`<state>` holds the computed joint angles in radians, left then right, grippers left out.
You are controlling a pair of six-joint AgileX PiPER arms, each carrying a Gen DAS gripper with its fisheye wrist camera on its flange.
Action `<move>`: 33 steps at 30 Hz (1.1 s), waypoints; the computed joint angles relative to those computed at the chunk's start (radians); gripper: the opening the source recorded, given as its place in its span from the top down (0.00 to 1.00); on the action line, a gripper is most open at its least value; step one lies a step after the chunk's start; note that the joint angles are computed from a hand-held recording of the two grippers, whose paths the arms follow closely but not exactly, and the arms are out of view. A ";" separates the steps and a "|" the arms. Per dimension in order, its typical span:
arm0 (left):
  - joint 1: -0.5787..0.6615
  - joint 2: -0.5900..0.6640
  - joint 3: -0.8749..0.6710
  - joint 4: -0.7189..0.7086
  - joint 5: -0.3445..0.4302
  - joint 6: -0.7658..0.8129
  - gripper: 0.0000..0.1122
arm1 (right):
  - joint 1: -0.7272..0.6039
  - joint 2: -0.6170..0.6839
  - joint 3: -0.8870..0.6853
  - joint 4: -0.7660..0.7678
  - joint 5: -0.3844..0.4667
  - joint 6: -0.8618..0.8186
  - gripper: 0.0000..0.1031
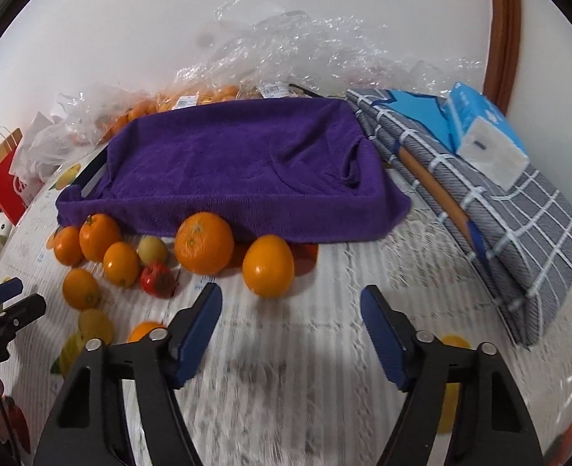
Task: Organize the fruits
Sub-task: 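Grasp an orange with the left gripper while the right gripper grasps another orange, then lift both held oranges and carry them over the purple towel in the tray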
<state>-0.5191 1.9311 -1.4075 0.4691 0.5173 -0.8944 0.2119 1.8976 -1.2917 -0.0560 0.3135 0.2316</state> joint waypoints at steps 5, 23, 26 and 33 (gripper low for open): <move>0.015 0.050 -0.081 0.011 0.020 0.034 0.27 | -0.009 0.081 -0.108 -0.028 0.060 -0.031 0.43; 0.062 0.144 -0.184 -0.186 -0.062 0.260 0.66 | -0.071 0.092 -0.098 0.349 0.050 -0.417 0.69; 0.057 0.128 -0.154 -0.179 -0.090 0.233 0.66 | -0.081 0.085 -0.082 0.407 0.040 -0.470 0.69; 0.044 0.063 -0.043 0.008 -0.207 0.026 0.66 | -0.091 0.045 -0.020 0.544 -0.028 -0.606 0.69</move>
<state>-0.4747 1.9942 -1.4502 0.4776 0.3101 -0.8688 0.1205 1.9424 -1.3114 0.4881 0.2851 -0.3747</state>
